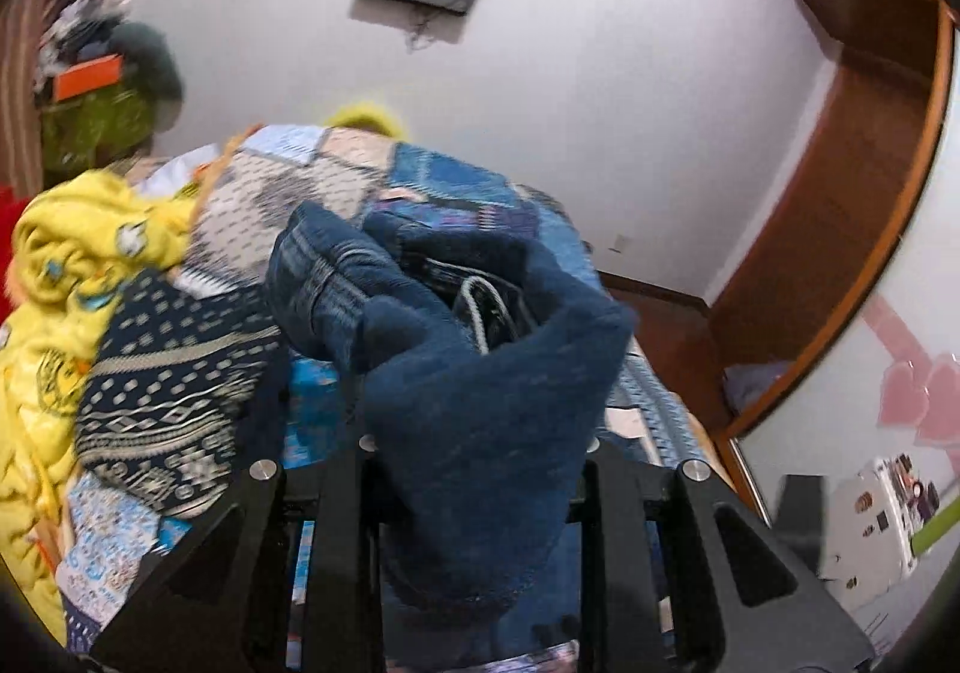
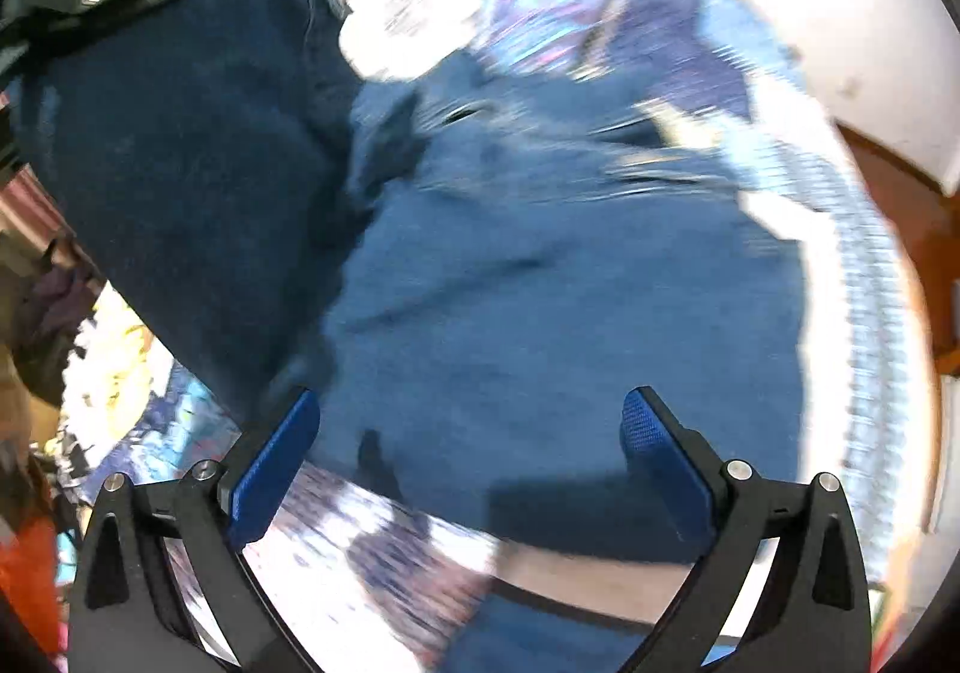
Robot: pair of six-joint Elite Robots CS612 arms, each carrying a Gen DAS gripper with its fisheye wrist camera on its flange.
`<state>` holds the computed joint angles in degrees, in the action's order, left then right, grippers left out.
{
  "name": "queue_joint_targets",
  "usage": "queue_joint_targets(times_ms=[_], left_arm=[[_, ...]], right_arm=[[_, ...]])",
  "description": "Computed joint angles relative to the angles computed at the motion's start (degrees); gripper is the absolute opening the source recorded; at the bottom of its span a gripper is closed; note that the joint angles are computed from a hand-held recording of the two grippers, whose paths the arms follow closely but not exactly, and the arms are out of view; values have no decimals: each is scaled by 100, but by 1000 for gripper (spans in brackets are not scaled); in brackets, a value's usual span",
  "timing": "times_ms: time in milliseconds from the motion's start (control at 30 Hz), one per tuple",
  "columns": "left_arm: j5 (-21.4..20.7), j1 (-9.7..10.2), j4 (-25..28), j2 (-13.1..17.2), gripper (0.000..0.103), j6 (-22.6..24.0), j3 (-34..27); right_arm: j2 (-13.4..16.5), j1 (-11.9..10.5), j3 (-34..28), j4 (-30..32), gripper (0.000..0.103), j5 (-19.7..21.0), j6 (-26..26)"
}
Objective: Fold large clothes
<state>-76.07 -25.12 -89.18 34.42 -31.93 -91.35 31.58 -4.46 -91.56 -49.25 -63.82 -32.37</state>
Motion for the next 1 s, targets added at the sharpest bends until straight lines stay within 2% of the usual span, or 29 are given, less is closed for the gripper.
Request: queue_joint_targets(times_ms=[200,300,467,600,633,667,767,833,900,967,1000], left_arm=[[-381,-335,-214,-237,23,662,637],[-467,-487,132,-340,23,883,1051],[-347,-731,948,-306,24,1315,1393],[-409,-833,1111,-278,24,1469,1346],[-452,-840,1135,-294,29,1504,1354],[-697,-804,1227,-341,32,1552,1410],[-1054,-727,1237,-365,38,1482,1416],[-1427,-669,1198,-339,49,1455,1287],[-1913,-600,1164,-296,55,1388,1088],[-2274,-553,1034,-241,55,1319,821],[-2313,-544,920,-233,55,1311,748]], right_arm=[[93,-402,-280,-786,101,-878,352],[154,-583,-457,-827,101,-1128,507],[198,-850,-641,-588,101,-926,779],[249,-931,-741,-487,101,-962,866],[252,-926,-724,-484,101,-974,919],[251,-933,-710,-460,101,-964,985],[231,-963,-708,-377,101,-868,1068],[242,-979,-791,-352,101,-820,1036],[246,-971,-846,-383,101,-782,964],[246,-945,-883,-421,101,-821,785],[263,-932,-904,-468,101,-858,734]])
